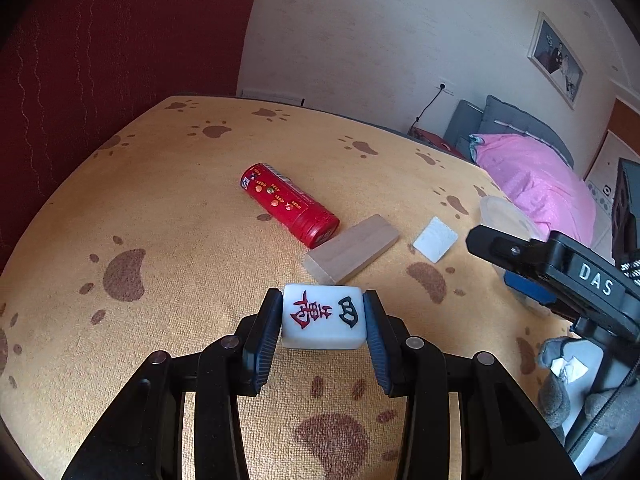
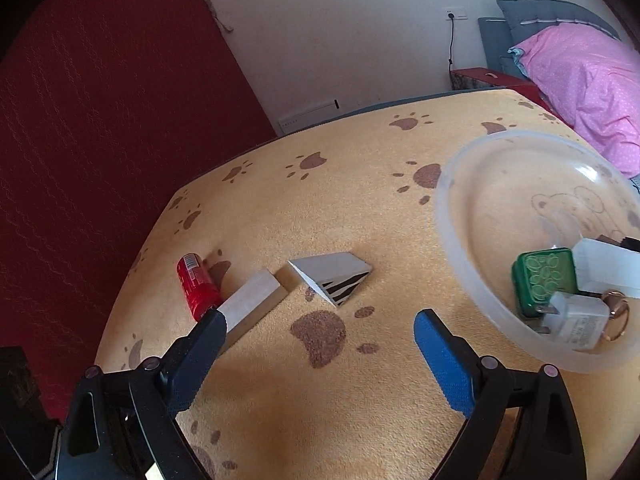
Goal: Organize rigid objects
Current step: 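Grasp the small white card with the right gripper while the left holds the tile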
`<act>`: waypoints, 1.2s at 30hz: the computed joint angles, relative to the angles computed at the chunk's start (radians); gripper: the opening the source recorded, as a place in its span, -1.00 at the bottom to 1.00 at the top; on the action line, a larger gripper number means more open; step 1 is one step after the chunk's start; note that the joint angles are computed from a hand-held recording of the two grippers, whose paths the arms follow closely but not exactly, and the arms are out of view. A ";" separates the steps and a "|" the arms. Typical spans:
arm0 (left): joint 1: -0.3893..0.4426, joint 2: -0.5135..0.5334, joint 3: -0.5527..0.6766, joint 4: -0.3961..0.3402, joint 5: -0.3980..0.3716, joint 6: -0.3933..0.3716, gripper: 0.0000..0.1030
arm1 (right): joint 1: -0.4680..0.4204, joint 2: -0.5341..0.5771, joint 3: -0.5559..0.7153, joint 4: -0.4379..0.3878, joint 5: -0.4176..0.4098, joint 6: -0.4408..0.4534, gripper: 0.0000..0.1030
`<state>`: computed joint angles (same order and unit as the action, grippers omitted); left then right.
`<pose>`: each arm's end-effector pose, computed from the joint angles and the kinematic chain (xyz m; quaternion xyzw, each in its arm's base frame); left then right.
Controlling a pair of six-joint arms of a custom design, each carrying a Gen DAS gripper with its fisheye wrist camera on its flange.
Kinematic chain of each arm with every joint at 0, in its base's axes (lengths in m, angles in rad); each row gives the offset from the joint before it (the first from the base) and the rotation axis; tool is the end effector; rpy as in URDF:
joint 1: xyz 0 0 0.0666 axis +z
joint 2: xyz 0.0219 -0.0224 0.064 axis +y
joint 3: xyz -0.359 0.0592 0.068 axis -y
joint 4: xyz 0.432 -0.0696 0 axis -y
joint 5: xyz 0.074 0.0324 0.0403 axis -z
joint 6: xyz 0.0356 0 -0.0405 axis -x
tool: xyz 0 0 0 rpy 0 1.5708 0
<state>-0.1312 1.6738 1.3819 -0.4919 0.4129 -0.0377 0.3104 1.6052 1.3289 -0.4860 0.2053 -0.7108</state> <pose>0.6083 -0.0951 0.2810 0.1546 0.8941 -0.2067 0.3660 0.5702 0.1749 0.2939 0.2214 0.8883 0.1090 0.3874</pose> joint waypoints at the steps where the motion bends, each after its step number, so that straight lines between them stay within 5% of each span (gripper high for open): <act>1: 0.000 0.001 0.000 0.000 -0.002 0.000 -0.19 | -0.001 0.014 0.016 -0.009 -0.004 0.001 0.78; 15: 0.002 0.022 0.016 -0.016 -0.017 0.021 -0.19 | -0.017 0.163 0.189 -0.120 0.044 -0.002 0.31; 24: 0.002 0.031 0.025 -0.024 -0.010 0.021 -0.19 | -0.014 0.193 0.229 -0.172 0.128 0.026 -0.04; 36: 0.001 0.031 0.024 -0.022 -0.007 0.019 -0.19 | 0.000 0.163 0.190 -0.156 0.161 0.082 -0.23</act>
<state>-0.1300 1.7047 1.4056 -0.5140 0.4054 -0.0188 0.3104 1.7685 1.5189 -0.6423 0.3659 -0.6292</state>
